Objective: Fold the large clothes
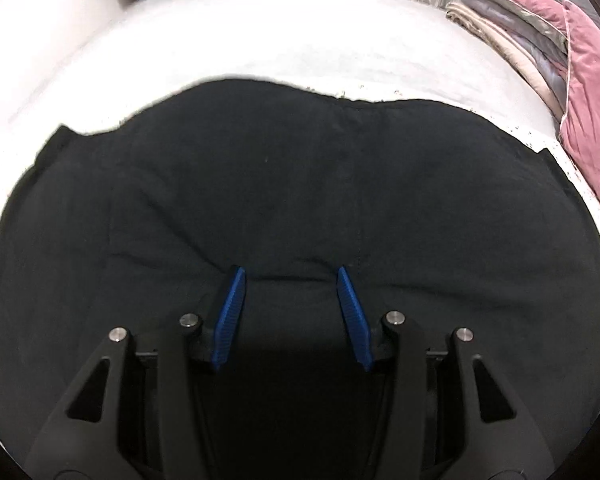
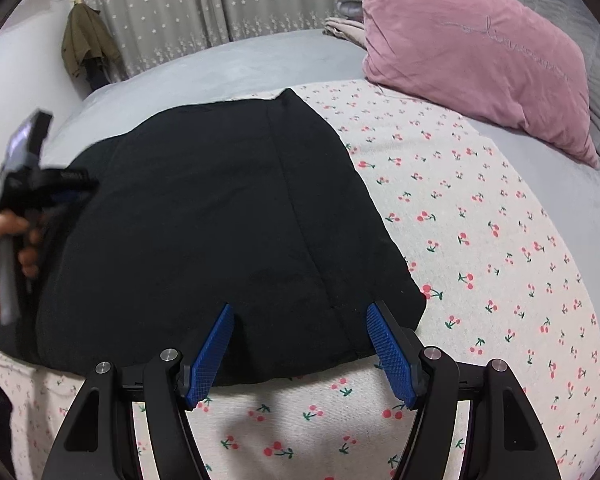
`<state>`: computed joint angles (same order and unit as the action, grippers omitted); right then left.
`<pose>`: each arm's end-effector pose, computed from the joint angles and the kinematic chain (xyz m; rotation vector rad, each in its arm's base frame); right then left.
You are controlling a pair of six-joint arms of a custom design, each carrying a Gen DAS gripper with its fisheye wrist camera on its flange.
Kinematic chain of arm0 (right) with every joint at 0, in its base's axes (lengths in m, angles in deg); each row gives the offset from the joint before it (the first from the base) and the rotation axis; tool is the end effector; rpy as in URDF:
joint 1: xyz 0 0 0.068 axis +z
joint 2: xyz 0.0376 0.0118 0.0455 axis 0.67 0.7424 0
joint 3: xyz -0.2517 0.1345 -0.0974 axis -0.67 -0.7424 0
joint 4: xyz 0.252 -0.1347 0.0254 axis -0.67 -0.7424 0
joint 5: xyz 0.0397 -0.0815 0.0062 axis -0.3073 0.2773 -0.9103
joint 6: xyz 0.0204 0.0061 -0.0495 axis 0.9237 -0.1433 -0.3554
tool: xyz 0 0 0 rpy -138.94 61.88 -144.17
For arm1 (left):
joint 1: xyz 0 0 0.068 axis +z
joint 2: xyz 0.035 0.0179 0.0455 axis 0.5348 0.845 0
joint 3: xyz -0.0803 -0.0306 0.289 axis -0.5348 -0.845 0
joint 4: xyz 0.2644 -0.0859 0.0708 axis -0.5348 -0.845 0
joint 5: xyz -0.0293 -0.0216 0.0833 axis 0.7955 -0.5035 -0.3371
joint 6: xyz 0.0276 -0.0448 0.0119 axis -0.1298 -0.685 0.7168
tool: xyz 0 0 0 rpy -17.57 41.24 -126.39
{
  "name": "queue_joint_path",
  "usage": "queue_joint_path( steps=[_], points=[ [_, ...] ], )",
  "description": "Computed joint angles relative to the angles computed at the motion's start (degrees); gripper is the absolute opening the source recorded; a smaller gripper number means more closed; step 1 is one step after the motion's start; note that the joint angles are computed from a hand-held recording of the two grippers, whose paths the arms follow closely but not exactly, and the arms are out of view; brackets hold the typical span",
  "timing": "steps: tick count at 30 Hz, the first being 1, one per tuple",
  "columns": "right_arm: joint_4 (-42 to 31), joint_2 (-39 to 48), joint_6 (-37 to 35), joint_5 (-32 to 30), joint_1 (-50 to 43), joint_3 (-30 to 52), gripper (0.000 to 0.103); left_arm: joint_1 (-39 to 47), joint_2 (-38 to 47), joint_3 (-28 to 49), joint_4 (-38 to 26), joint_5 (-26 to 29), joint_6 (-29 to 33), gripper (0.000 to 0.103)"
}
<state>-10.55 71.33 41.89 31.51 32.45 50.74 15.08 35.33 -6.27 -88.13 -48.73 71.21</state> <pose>0.1670 -0.0287 0.1806 0.4250 2.5051 -0.0164 0.4304 -0.1283 0.1591 0.1377 2.5870 0.0234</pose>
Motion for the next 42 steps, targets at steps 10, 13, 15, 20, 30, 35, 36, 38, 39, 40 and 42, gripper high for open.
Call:
queue_joint_path(
  steps=[10, 13, 15, 20, 30, 35, 36, 38, 39, 40, 42],
  points=[
    [-1.63, -1.39, -1.67, -7.00, -9.03, 0.20, 0.071, 3.72, -13.90, -13.00, 0.65, 4.50, 1.22, 0.050],
    [-1.94, -0.69, -2.00, -11.68, -15.96, 0.41, 0.071, 4.40, -25.78, -26.72, 4.54, 5.33, 4.04, 0.051],
    [-2.77, 0.64, -2.22, -17.15, -22.83, 0.80, 0.071, 5.88, -33.15, -34.08, 4.79, 7.62, 6.34, 0.051],
    [-3.97, 11.98, -1.74, -34.46, -38.60, 1.27, 0.076, 12.26, -47.36, -42.62, -1.38, 12.33, 12.03, 0.051],
    [8.21, 17.90, 4.82, -50.24, -40.47, -5.12, 0.076, 28.51, -45.78, -43.08, 0.69, 21.79, 14.98, 0.058],
    [17.06, 13.09, 13.32, -48.41, -37.84, -9.66, 0.077, 31.80, -40.87, -41.46, 2.39, 24.06, 15.18, 0.058],
    [18.73, 12.71, 14.59, -47.38, -36.82, -10.07, 0.077, 32.58, -40.24, -41.15, 2.67, 24.55, 15.16, 0.058],
    [22.23, 10.63, 18.22, -44.94, -34.31, -11.50, 0.077, 34.06, -39.23, -40.70, 2.45, 25.53, 15.83, 0.058],
    [23.25, 10.16, 19.15, -43.76, -33.39, -11.89, 0.076, 34.44, -39.07, -40.62, 2.58, 25.34, 15.93, 0.058],
    [23.77, 9.66, 19.68, -42.93, -32.81, -12.23, 0.074, 35.30, -39.64, -40.85, 2.84, 24.95, 16.45, 0.058],
    [23.88, 8.61, 20.51, -42.22, -32.85, -12.62, 0.065, 36.71, -39.97, -40.42, 2.83, 25.45, 17.04, 0.058]
  ],
)
